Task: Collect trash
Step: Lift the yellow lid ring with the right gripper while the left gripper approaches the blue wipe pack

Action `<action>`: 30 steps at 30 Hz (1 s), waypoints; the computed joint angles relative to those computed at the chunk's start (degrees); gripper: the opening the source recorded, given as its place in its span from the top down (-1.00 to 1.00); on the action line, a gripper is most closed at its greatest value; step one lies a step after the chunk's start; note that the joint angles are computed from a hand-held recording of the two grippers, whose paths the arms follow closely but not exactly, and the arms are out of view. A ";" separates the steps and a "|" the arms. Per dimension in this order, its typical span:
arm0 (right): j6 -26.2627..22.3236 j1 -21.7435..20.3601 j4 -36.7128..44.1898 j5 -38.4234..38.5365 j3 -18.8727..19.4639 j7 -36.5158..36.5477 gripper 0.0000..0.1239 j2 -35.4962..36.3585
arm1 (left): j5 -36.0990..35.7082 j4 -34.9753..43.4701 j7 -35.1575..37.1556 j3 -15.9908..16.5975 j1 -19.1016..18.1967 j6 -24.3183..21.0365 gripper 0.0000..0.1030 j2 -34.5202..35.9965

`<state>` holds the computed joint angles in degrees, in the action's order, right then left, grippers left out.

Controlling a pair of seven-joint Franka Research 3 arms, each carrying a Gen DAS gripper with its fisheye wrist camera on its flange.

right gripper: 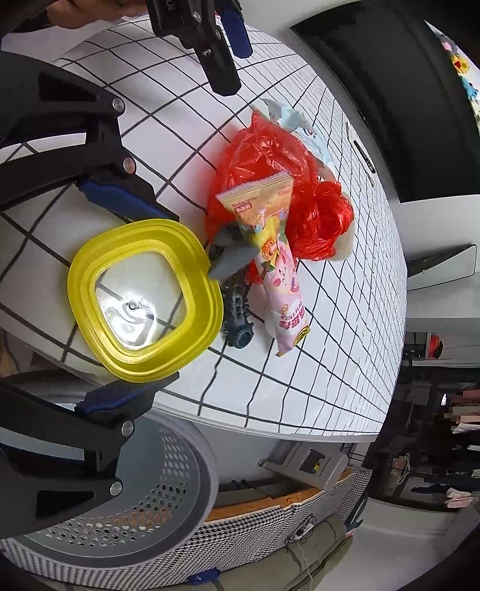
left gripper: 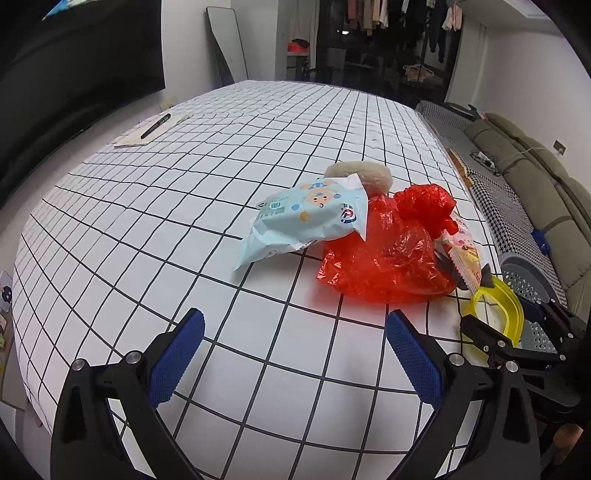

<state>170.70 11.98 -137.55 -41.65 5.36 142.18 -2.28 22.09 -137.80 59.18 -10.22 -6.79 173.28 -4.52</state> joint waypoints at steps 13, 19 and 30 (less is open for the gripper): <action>1.78 -5.67 -8.37 2.23 6.75 3.66 -0.18 -8.58 | 3.62 2.06 -3.95 -0.34 1.14 -0.20 -0.88 0.76; 2.56 -9.28 -9.82 3.59 10.59 3.52 -0.18 -10.87 | 9.10 4.54 -9.52 -0.37 1.81 -1.03 -0.88 2.15; 3.95 -12.69 -10.65 7.50 13.58 1.23 -0.18 -12.04 | 14.26 14.53 -13.19 1.33 0.03 -4.89 -0.88 8.53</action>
